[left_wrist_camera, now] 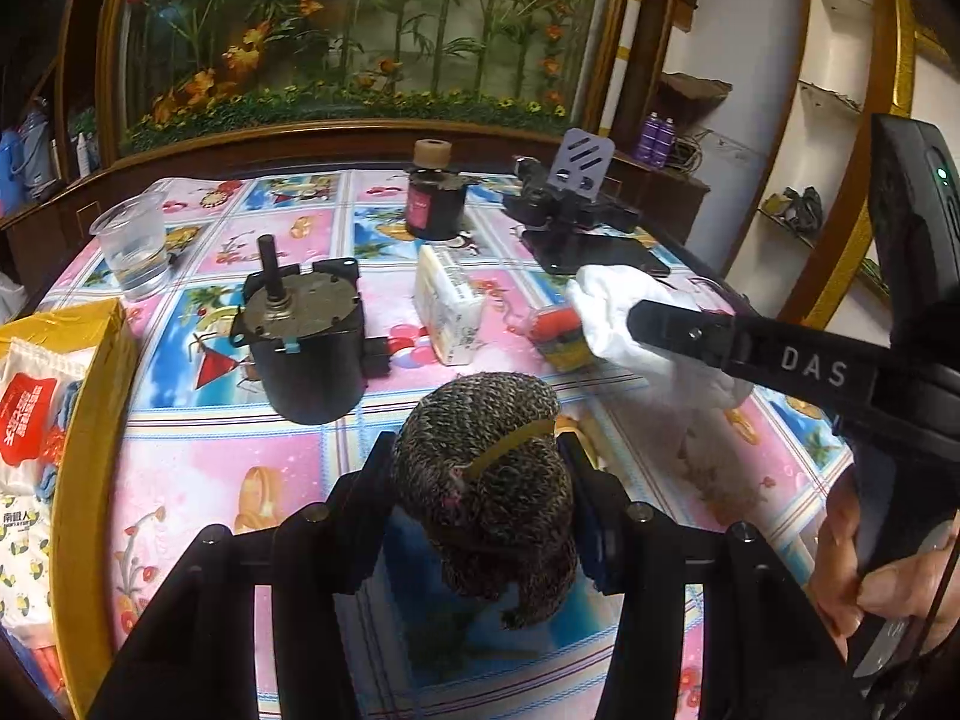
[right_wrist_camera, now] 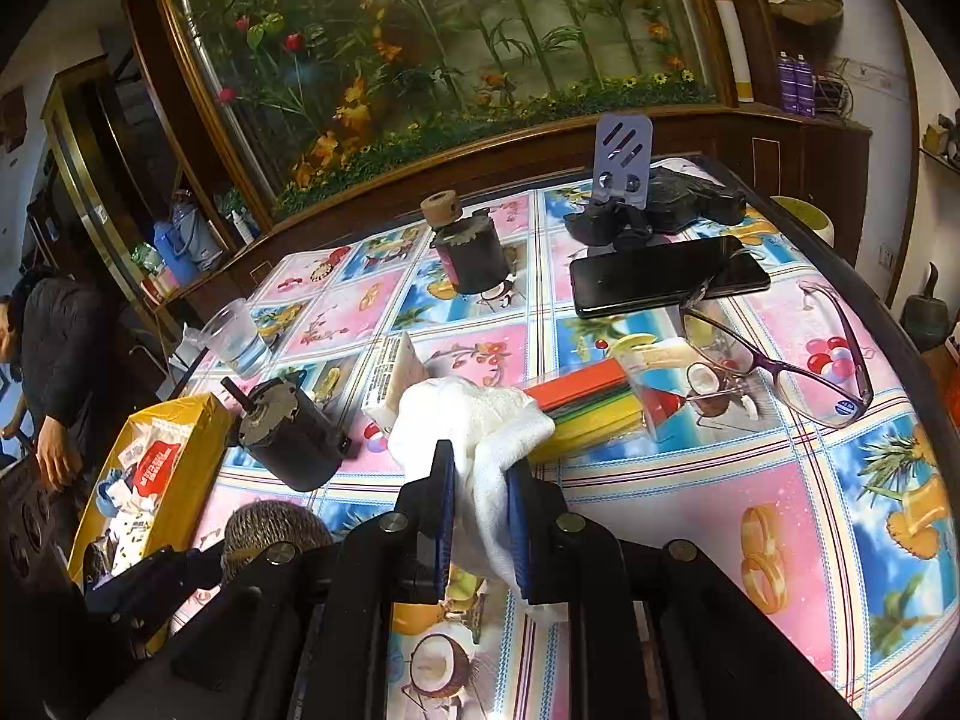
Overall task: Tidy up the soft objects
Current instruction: 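Carry the brown scrubber and white cloth with both grippers to the box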
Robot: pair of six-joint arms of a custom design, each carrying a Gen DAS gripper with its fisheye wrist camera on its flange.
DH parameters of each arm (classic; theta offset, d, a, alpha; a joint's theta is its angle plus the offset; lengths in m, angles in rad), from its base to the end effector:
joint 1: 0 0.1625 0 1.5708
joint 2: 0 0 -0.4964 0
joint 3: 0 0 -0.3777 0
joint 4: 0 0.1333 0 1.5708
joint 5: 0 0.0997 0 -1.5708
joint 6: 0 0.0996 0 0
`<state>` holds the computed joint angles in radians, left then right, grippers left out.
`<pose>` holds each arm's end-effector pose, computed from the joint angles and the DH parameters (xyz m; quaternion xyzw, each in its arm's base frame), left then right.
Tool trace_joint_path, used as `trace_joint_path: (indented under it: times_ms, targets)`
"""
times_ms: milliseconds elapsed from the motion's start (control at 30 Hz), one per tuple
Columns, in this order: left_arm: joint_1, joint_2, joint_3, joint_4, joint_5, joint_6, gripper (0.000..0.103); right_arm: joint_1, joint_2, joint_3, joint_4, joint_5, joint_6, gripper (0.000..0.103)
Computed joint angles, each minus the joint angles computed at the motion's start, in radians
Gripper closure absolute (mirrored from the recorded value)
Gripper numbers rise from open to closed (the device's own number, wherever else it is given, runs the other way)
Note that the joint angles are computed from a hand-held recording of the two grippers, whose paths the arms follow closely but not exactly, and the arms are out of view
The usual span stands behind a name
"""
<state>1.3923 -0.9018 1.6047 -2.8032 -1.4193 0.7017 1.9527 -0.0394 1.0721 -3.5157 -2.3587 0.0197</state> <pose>0.0160 -0.7465 0.2731 0.3921 0.8791 -0.2332 0.1380 0.3586 -0.7247 -0.1064 -0.0170 -0.8459 0.4673 0.2566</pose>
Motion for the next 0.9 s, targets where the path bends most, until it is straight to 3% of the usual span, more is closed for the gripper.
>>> trace_joint_path:
  times_ms: [367,500,700,900]
  targets:
    - [0.0,-0.014,0.005,0.036,-0.046,0.022,0.052,0.002,-0.004,0.011,-0.046,-0.041,-0.002,0.087]
    - [-0.005,-0.022,0.027,-0.033,-0.036,0.041,0.052,0.005,-0.002,0.011,-0.081,-0.081,-0.007,0.087]
    - [0.007,-0.041,0.007,0.014,-0.098,0.033,0.052,0.02,0.02,-0.007,-0.112,-0.116,0.002,0.087]
    - [0.029,-0.067,-0.035,0.025,-0.168,0.01,0.052,0.059,0.109,-0.156,-0.114,-0.161,-0.111,0.087]
